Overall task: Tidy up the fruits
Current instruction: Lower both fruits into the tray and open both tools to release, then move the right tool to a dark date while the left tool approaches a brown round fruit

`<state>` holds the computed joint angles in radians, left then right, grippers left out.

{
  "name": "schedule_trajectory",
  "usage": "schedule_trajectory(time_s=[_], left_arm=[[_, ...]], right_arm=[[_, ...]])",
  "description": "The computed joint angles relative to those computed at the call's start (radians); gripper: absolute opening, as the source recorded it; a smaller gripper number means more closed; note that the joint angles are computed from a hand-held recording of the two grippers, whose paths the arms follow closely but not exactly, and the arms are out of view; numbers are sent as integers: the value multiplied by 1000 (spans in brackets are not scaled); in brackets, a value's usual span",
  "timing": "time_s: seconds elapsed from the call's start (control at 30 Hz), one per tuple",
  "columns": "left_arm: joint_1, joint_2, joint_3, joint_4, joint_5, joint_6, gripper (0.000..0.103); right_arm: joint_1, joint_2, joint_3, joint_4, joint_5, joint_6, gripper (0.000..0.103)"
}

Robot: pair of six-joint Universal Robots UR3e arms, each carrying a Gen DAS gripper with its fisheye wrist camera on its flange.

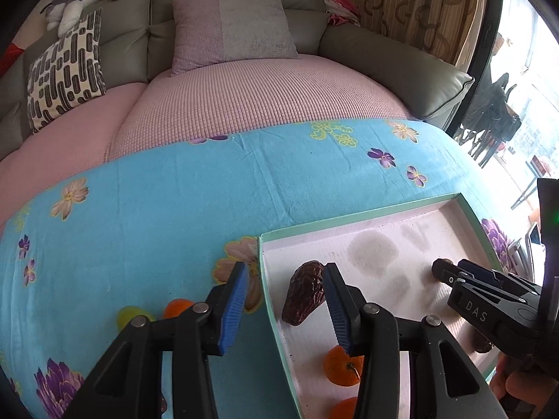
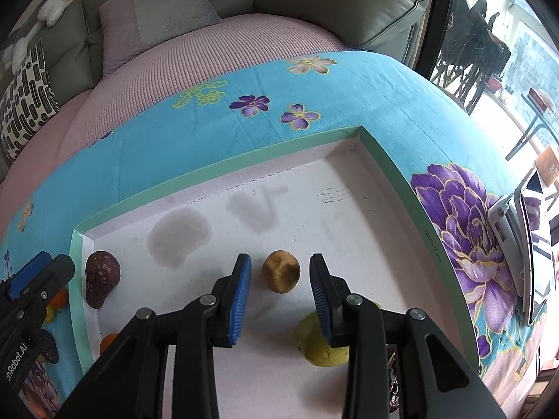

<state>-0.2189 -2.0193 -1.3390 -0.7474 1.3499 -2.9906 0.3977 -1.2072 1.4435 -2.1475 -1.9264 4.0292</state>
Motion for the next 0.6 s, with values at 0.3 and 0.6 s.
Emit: schedule_trajectory(time_s=[0.3, 0.6], left_arm=[[126, 104, -144, 51, 72, -75, 61], [260, 195, -285, 99, 128, -111, 83]], right_arm=[[49, 83, -158, 83, -35, -13, 62], [116, 257, -458, 208, -44, -73, 68]])
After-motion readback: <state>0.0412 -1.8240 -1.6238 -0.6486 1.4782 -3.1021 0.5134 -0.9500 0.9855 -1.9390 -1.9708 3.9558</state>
